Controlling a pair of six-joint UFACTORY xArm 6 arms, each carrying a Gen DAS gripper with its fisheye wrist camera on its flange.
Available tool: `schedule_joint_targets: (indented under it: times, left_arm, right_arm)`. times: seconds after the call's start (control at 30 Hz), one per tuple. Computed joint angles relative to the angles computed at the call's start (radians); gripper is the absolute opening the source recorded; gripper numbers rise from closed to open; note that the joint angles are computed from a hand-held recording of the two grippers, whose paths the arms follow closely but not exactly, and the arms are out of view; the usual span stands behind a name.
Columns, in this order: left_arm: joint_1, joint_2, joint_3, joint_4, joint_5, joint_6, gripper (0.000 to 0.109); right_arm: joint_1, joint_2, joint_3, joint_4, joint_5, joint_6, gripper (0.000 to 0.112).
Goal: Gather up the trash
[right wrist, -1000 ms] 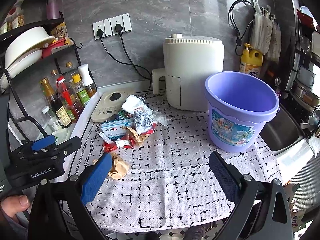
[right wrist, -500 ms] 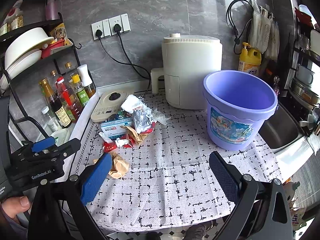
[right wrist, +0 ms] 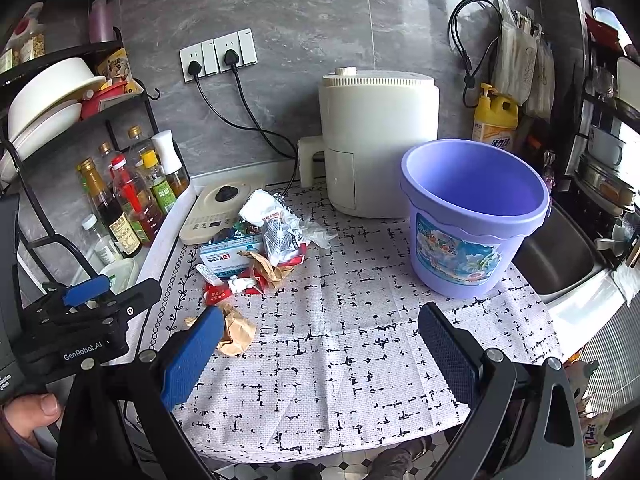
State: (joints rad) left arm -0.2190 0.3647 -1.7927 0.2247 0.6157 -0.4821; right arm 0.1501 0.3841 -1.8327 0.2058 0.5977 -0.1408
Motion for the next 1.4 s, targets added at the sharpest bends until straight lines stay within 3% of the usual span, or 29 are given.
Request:
schedule_joint_targets:
  times: [0.33, 0.77, 1.07, 1.4]
  left_arm:
    - [-0.001, 0.0, 0.011, 0.011, -0.008, -0.009, 0.097]
    - [0.028, 0.004, 0.036, 0.097, 0.012, -0.144, 0.097]
    - [0.043, 0.052, 0.001, 0.113, 0.057, -0.19, 0.093]
    - [0.07, 0.115, -0.051, 0.112, 0.095, -0.207, 0.077]
  right_arm:
    - [-0.003, -0.001, 0.014, 0.015, 0.006, -0.007, 0.095]
    - [0.014, 0.093, -0.099, 0.075, 0.098, -0.105, 0.095]
    - [0.025, 0.218, -0.257, 0.101, 0.204, -0.156, 0.094]
    - [0.038, 0.428, -0.55, 0.141, 0.368, -0.2, 0.085]
